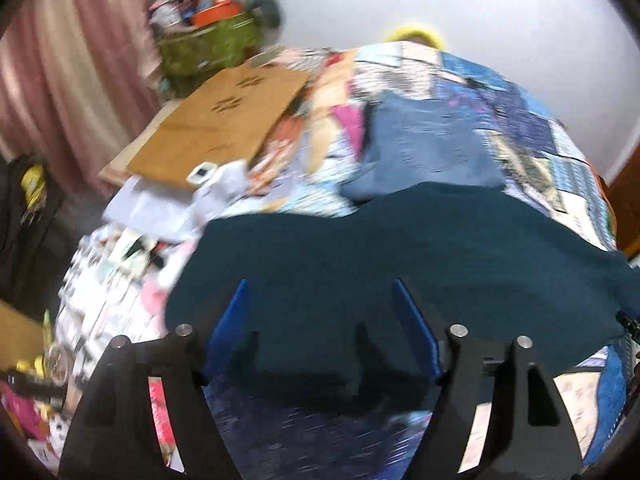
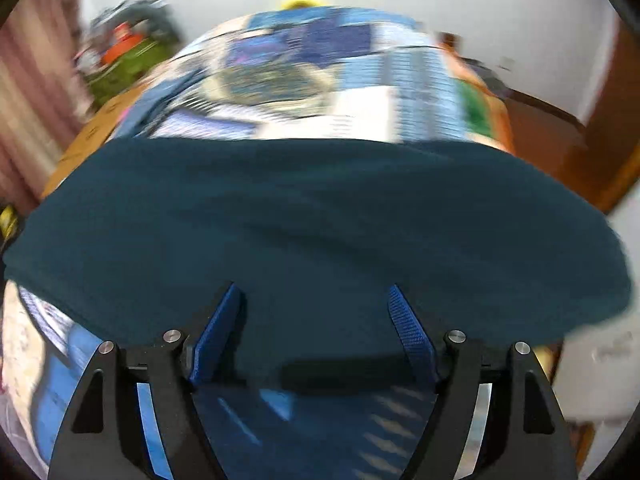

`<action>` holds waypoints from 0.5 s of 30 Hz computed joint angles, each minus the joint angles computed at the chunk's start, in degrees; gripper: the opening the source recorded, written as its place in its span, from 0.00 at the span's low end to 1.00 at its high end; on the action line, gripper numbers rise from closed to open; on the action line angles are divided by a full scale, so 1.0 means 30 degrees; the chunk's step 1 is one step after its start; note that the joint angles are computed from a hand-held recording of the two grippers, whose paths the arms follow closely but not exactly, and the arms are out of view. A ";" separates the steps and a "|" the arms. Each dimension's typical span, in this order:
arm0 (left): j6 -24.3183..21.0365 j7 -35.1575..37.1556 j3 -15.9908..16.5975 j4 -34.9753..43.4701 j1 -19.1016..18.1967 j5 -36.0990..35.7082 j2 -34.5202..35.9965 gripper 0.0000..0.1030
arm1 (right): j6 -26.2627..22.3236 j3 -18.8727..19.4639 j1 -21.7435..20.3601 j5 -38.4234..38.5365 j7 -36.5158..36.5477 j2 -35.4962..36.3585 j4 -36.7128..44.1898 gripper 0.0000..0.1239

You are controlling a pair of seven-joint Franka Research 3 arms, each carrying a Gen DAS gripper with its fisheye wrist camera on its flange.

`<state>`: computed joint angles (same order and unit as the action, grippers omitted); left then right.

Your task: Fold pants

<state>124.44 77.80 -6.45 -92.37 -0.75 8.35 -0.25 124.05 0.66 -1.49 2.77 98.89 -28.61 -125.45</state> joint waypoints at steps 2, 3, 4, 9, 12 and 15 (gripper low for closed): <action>-0.0159 0.0445 -0.0313 0.0971 -0.0317 -0.0539 0.0809 0.75 | -0.0242 -0.0138 -0.0806 -0.0652 0.0668 -0.1127 -0.0509 0.59; -0.0334 0.0671 -0.0477 0.1464 -0.0486 -0.0847 0.1224 0.76 | -0.0297 -0.0191 -0.1140 -0.0879 0.0931 -0.1473 -0.0645 0.59; -0.0595 0.0860 -0.0636 0.2033 -0.0661 -0.1073 0.1699 0.76 | -0.0404 -0.0301 -0.1499 -0.1092 0.1148 -0.1837 -0.0725 0.59; -0.1791 0.1247 -0.1332 0.4694 -0.1840 -0.0746 0.4032 0.76 | -0.0051 -0.0740 -0.3382 -0.2160 0.2213 -0.2744 -0.0847 0.59; -0.2225 0.1579 -0.1604 0.5590 -0.2464 -0.0523 0.4892 0.76 | 0.0450 -0.0889 -0.4250 -0.2523 0.2910 -0.3024 -0.1124 0.59; -0.2662 0.2211 -0.1815 0.5967 -0.2729 -0.0968 0.5355 0.77 | 0.1007 -0.1009 -0.4868 -0.2422 0.3937 -0.3067 -0.1650 0.59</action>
<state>116.46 84.43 -11.90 -74.47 -8.94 5.45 15.82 127.07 -2.36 -16.10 -4.50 110.70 -37.81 -130.40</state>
